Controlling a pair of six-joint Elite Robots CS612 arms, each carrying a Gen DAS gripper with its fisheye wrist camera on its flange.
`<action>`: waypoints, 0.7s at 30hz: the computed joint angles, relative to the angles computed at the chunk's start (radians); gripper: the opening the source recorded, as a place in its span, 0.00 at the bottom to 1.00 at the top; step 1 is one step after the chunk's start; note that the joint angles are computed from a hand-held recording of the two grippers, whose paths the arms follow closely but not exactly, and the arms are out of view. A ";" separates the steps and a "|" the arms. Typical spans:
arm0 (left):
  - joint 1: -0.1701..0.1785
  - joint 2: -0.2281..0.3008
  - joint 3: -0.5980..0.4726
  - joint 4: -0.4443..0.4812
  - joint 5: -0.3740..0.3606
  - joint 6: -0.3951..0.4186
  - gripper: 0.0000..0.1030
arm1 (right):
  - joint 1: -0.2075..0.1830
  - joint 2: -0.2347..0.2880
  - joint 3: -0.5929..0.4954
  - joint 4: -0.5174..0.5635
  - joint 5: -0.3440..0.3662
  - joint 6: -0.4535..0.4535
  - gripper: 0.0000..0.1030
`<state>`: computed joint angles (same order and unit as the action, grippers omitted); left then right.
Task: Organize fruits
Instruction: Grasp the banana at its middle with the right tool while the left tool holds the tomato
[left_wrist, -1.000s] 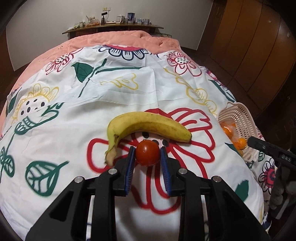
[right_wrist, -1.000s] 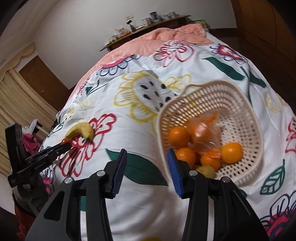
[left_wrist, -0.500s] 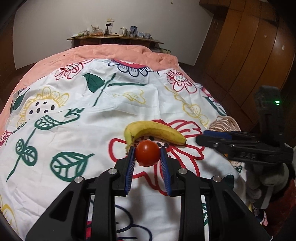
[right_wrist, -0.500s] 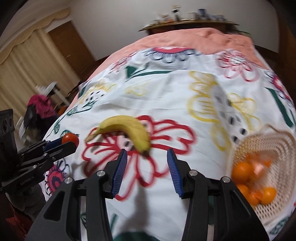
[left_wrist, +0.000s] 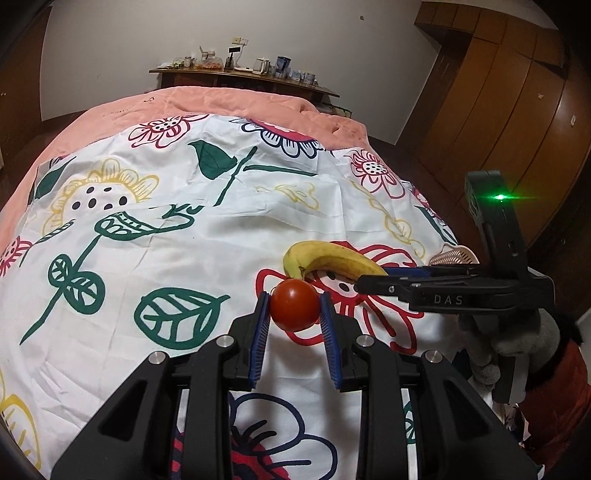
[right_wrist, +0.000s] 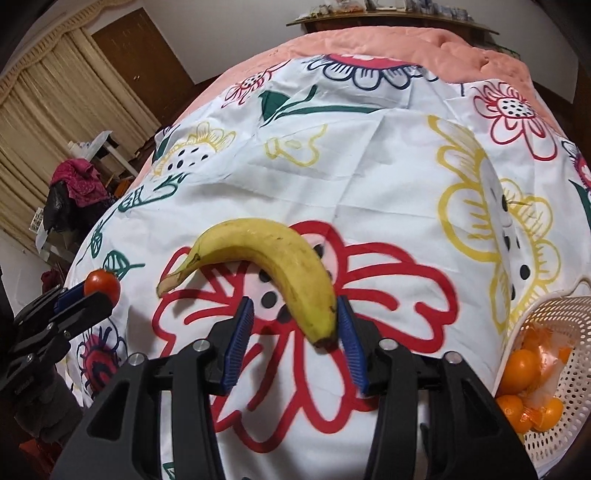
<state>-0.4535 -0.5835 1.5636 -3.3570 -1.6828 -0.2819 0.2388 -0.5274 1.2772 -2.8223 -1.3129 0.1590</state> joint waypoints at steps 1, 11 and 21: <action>0.001 0.000 0.001 -0.003 0.001 -0.002 0.27 | 0.001 -0.001 0.001 0.004 0.000 -0.005 0.50; 0.012 -0.001 0.012 -0.026 0.011 -0.041 0.27 | 0.021 -0.054 0.089 -0.002 0.114 -0.107 0.54; 0.010 -0.007 0.024 -0.047 0.005 -0.034 0.27 | 0.022 -0.043 0.067 -0.044 -0.020 -0.042 0.54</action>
<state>-0.4433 -0.5900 1.5876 -3.4035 -1.6777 -0.3155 0.2605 -0.5708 1.3447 -2.8666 -1.3328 0.1172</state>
